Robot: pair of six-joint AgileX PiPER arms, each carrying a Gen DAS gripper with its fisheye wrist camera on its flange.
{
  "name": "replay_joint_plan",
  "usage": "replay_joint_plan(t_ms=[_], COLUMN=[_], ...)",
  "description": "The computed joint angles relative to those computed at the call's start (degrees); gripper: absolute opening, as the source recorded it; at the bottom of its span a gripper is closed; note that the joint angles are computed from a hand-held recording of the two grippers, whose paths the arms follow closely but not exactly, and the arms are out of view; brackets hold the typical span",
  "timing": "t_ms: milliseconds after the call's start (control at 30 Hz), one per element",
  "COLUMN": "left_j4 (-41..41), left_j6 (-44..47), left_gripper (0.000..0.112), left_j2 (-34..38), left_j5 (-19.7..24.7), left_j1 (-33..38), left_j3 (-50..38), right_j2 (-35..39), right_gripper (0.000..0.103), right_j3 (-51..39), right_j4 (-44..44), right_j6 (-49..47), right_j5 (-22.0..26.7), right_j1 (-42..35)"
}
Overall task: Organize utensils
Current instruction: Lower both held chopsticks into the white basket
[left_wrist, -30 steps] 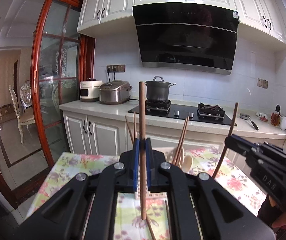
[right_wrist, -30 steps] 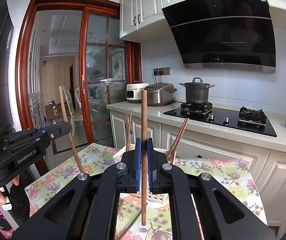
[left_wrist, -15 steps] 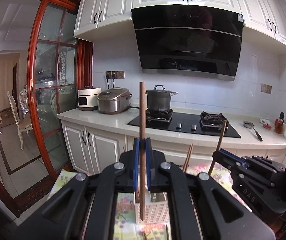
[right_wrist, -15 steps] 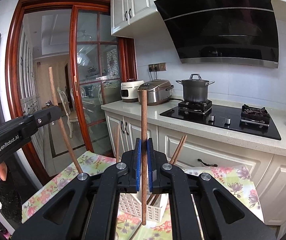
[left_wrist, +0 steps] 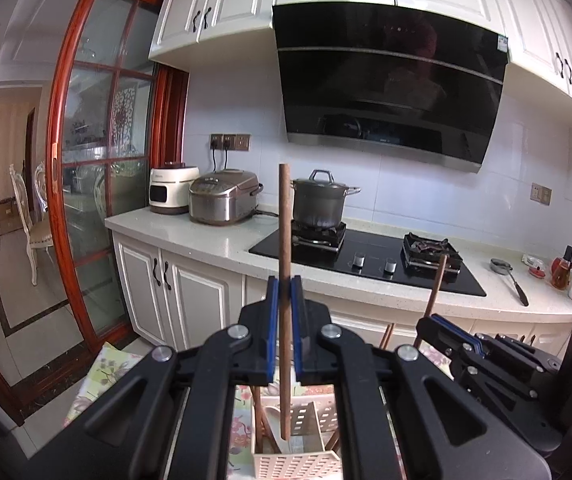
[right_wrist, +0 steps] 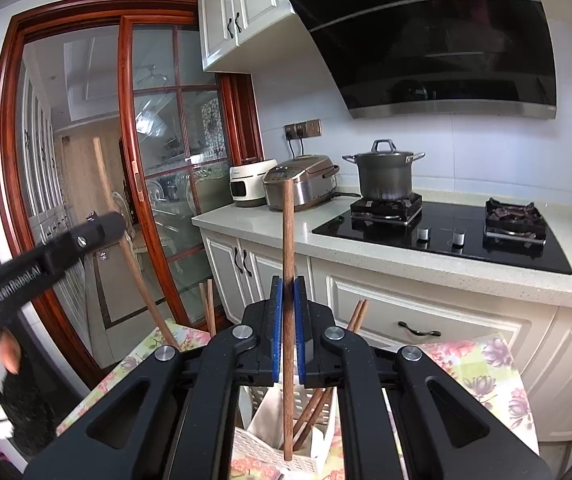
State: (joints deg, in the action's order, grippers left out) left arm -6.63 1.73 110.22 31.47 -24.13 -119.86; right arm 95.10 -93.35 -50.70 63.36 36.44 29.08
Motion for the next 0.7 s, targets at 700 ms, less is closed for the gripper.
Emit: replay_joint_plan(t_ms=[700], left_j4=[-3.4], left_j6=[2.8], left_gripper=[0.006], left_j2=[8.4], left_j5=[4.2], left_j1=[0.1], left_j3=[-4.4], right_j2=[5.8], right_gripper=[0.006], right_j3=[-5.4], right_j4=[13.5], right_j6=[-12.2], right_j5=[0.3], right_j1=[-4.2])
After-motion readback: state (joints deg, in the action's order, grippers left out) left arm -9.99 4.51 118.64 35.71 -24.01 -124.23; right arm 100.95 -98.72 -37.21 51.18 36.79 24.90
